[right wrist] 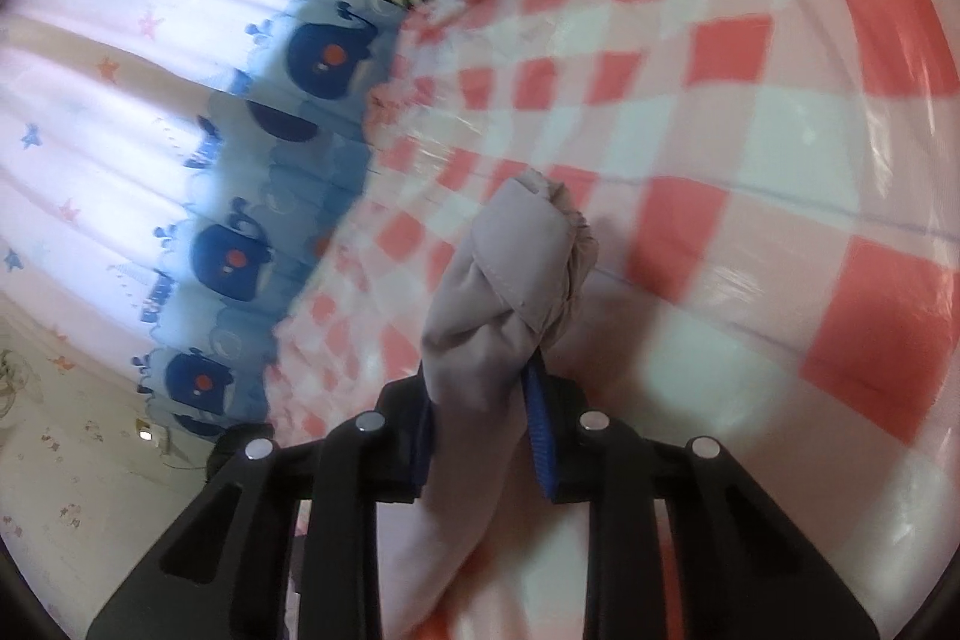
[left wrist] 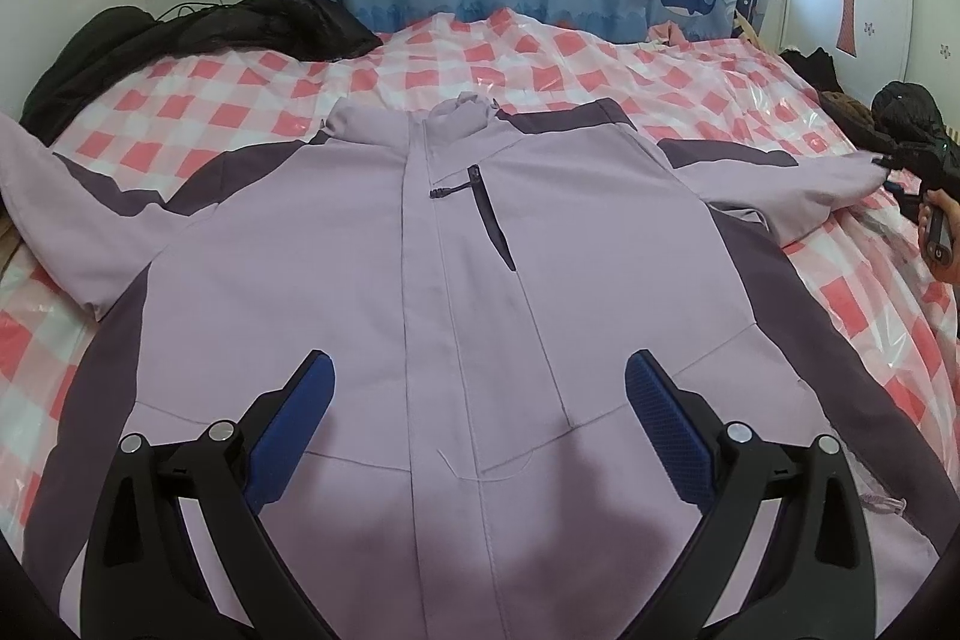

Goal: Fold large clothes
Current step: 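Grasp the sleeve cuff nearest the right tool with the right tool, then lift the held sleeve with the right tool and fold it across the jacket body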

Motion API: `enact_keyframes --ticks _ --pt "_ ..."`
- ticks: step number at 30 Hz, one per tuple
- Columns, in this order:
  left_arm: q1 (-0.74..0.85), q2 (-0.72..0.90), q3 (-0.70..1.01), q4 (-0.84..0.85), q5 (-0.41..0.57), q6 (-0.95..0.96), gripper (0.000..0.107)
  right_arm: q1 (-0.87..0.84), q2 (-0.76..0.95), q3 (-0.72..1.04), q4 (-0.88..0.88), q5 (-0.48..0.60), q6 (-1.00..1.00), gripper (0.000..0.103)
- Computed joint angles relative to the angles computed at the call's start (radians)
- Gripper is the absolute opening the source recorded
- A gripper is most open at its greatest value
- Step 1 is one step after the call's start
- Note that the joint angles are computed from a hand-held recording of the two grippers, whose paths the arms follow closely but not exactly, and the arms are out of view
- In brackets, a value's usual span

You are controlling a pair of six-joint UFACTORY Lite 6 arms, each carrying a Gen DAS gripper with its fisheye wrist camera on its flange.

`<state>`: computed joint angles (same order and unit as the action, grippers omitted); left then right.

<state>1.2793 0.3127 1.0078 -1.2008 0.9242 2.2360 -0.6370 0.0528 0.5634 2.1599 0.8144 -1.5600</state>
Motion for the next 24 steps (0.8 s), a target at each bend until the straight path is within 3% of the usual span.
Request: enact_keyframes --ticks 10,16,20,24 --pt "0.015 -0.012 0.003 0.019 0.028 -0.026 0.094 0.172 -0.253 0.049 -0.002 -0.101 0.112 0.027" --pt "0.035 -0.014 0.028 0.050 0.065 -0.074 0.094 0.482 -0.303 0.224 0.046 -0.328 0.098 0.027" --pt "0.050 -0.014 0.046 0.062 0.089 -0.101 0.094 0.728 -0.238 0.391 0.205 -0.484 -0.057 0.027" --pt "0.064 0.003 0.081 0.086 0.111 -0.143 0.094 0.939 -0.121 0.572 0.472 -0.598 -0.334 0.027"
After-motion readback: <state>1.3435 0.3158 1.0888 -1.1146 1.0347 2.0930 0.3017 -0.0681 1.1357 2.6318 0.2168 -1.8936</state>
